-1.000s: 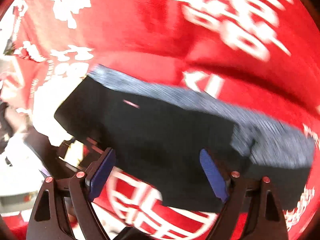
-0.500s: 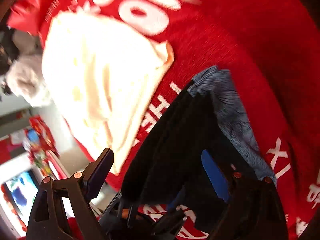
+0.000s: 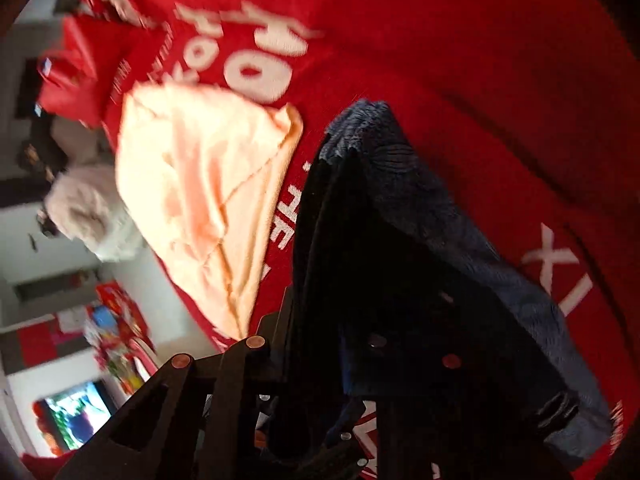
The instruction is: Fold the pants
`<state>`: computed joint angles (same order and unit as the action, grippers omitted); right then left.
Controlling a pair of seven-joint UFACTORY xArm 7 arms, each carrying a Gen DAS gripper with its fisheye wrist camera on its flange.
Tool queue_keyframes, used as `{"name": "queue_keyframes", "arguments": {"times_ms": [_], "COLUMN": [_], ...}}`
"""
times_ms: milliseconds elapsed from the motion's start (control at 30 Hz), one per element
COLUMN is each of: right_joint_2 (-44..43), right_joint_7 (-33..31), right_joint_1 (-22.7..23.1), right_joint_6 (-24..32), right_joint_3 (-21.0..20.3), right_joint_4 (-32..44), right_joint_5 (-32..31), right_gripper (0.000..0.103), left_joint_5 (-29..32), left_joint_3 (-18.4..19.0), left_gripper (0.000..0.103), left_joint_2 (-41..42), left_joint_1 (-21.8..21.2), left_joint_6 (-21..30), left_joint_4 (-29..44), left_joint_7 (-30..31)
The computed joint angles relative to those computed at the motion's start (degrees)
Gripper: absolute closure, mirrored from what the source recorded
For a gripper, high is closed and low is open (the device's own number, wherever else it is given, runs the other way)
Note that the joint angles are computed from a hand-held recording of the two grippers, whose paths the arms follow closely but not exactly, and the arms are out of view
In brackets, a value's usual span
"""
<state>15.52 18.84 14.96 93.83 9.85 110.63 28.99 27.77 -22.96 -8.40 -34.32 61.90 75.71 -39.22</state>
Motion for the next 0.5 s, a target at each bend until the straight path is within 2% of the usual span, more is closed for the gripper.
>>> {"name": "queue_keyframes", "arguments": {"times_ms": [167, 267, 367, 500], "right_joint_2": [-16.28, -23.83, -32.31, -42.5], "right_joint_7": [-3.59, -5.5, -5.73, -5.35], "right_joint_1": [-4.04, -6.09, -7.64, -9.86], "right_joint_6": [-6.49, -7.41, -8.66, -8.56], "right_joint_3": [-3.35, -6.81, -10.19, -15.41], "right_joint_4": [-16.18, -22.2, -29.34, -36.95], "right_joint_5": [6.03, 8.42, 9.58, 9.73], "right_gripper": [0.084, 0.084, 0.084, 0.084], "left_joint_5": [-0.17, 0.79, 1.58, 4.61], "left_joint_3": [-1.86, -3.13, -3.44, -3.93], "left_gripper": [0.066, 0.066, 0.066, 0.066], "left_joint_2": [2.29, 5.32, 10.53, 19.1], "left_joint_1": [-2.37, -5.11, -9.09, -16.49], "left_joint_6": [1.01, 2.15, 4.03, 7.79], "left_joint_4": [6.65, 11.82, 19.54, 31.07], "left_joint_7": [0.64, 0.28, 0.22, 1.38]}}
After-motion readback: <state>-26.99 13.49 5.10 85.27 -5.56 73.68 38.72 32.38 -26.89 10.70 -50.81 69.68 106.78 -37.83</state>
